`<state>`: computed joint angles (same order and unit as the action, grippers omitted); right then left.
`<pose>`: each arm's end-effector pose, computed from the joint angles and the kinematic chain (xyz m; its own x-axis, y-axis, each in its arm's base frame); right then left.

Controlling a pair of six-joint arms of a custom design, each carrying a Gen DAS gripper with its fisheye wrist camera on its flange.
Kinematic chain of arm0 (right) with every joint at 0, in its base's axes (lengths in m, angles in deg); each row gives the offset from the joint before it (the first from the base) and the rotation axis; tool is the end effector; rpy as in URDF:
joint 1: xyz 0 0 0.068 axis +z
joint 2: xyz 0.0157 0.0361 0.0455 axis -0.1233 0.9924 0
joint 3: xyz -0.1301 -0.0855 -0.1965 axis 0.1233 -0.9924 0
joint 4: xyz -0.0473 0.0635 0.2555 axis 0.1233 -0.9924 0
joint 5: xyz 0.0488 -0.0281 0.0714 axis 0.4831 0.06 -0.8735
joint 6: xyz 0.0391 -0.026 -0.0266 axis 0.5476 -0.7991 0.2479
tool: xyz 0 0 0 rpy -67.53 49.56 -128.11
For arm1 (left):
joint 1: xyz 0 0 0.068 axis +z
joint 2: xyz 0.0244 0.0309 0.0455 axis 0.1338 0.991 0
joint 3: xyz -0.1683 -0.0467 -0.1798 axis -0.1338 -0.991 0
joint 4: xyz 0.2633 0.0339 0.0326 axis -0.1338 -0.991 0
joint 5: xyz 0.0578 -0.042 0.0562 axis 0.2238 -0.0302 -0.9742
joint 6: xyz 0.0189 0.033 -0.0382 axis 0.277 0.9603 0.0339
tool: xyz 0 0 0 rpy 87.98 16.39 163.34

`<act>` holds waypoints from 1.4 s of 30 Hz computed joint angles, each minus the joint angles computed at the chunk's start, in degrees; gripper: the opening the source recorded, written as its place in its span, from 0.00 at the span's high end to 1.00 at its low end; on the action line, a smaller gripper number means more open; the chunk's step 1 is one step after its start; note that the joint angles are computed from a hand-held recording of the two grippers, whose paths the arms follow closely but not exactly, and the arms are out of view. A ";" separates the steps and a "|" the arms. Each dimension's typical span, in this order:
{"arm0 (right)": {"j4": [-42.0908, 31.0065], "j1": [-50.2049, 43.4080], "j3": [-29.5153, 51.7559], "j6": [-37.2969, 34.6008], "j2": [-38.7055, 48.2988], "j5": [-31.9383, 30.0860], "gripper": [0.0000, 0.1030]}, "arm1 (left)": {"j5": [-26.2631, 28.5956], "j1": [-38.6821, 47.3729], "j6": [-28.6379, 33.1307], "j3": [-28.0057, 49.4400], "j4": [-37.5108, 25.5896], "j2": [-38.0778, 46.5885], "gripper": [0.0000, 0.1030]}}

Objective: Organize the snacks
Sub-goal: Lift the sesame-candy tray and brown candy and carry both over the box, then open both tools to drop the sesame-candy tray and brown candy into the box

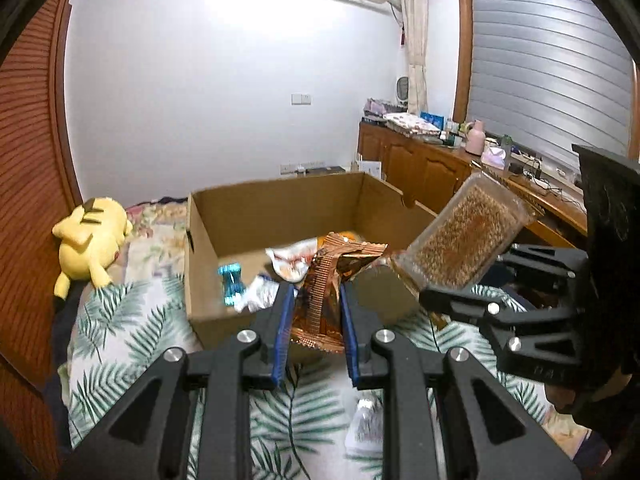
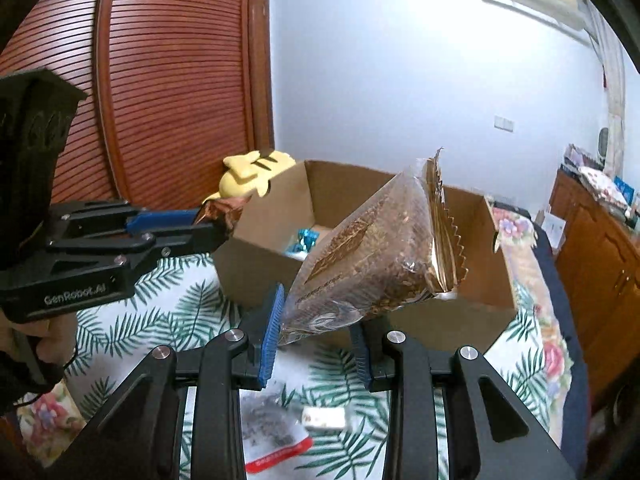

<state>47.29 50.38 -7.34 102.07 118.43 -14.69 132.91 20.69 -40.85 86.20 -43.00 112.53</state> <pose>0.1332 0.1624 0.1368 -0.5390 -0.0269 -0.8419 -0.0247 0.9996 -0.0162 0.2140 0.0208 0.1663 -0.3636 0.3727 -0.8537 0.7778 0.6258 -0.0581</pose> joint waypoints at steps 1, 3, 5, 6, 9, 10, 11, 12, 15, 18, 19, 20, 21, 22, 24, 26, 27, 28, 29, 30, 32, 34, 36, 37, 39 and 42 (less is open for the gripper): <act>0.33 -0.59 0.22 -0.91 0.11 -0.22 0.70 | -0.28 -0.60 -0.85 0.35 0.76 0.28 0.80; 0.72 -1.99 0.66 -3.02 -0.26 -0.75 0.70 | -1.41 -2.66 -3.53 1.18 3.28 1.02 0.80; 1.39 -3.19 0.84 -4.65 -0.49 -1.31 0.70 | -2.60 -4.48 -5.81 2.06 5.88 2.28 0.80; 2.12 -4.11 0.86 -5.70 -0.51 -1.83 0.70 | -3.04 -5.10 -6.73 2.53 6.98 3.11 0.80; 4.22 -6.74 0.99 -8.29 -0.15 -3.63 0.70 | -4.45 -6.64 -9.12 3.77 10.04 5.87 0.80; 5.01 -7.63 1.12 -9.16 0.26 -4.29 0.70 | -4.79 -6.97 -9.75 3.87 10.98 6.62 0.80; 4.95 -7.74 1.15 -9.36 0.13 -4.31 0.70 | -5.22 -7.38 -10.44 4.18 11.94 7.57 0.80; 5.73 -8.48 1.07 -10.08 0.47 -4.88 0.70 | -5.79 -7.86 -11.24 4.56 13.27 8.85 0.80; 8.17 -10.84 0.26 -11.91 1.15 -6.80 0.70 | -7.98 -9.60 -13.06 5.68 16.60 12.52 0.80; 10.62 -13.88 -0.70 -13.33 1.94 -9.19 0.70 | -9.77 -11.22 -14.53 7.05 18.72 15.90 0.80; 10.93 -14.96 -1.08 -13.80 1.65 -9.98 0.70 | -10.17 -11.58 -14.89 7.48 19.25 16.88 0.80; 11.55 -16.18 -1.06 -14.26 2.12 -10.79 0.70 | -10.52 -11.93 -15.19 7.95 19.75 18.00 0.80; 12.46 -17.51 -1.53 -14.71 2.34 -11.75 0.70 | -11.03 -12.46 -15.52 8.58 20.30 19.42 0.80; 13.03 -18.44 -1.61 -15.10 2.60 -12.42 0.70 | -11.29 -12.73 -15.66 8.79 20.59 20.01 0.80; 14.13 -20.45 -2.17 -15.73 2.75 -13.71 0.70 | -12.21 -13.59 -16.13 9.49 21.35 21.69 0.80; 15.08 -22.31 -2.43 -16.39 3.22 -14.95 0.70 | -12.89 -14.28 -16.58 9.85 22.03 22.71 0.80; 15.46 -23.10 -2.13 -16.77 3.84 -15.54 0.70 | -13.19 -14.69 -16.85 10.01 22.34 23.23 0.80; 15.86 -23.85 -2.15 -17.07 4.25 -16.06 0.70 | -13.42 -14.98 -17.00 10.17 22.46 23.59 0.80; 15.86 -24.24 -2.07 -17.28 4.33 -16.32 0.70 | -13.92 -15.46 -17.23 10.39 22.61 24.18 0.79; 16.22 -24.82 -2.06 -17.43 4.75 -16.78 0.70 | -14.16 -15.73 -17.35 10.71 22.65 24.69 0.79; 16.58 -25.90 -1.76 -17.63 5.47 -17.97 0.70 | -14.86 -16.32 -17.80 10.75 23.16 25.23 0.79; 16.70 -26.51 -1.31 -17.76 6.34 -18.61 0.70 | -15.63 -16.72 -18.43 10.25 24.18 25.37 0.78; 16.82 -26.50 -1.08 -17.65 7.27 -18.80 0.70 | -15.87 -16.76 -18.88 9.65 25.14 25.43 0.76; 16.86 -26.45 -0.85 -17.58 7.93 -18.82 0.70 | -15.81 -16.69 -18.95 9.70 25.12 25.50 0.76; 16.54 -26.10 -0.26 -17.24 8.80 -18.67 0.70 | -15.78 -16.57 -18.89 10.02 24.73 25.89 0.75; 16.28 -25.51 0.27 -16.84 9.36 -18.41 0.69 | -15.77 -16.36 -18.65 9.84 24.47 25.79 0.73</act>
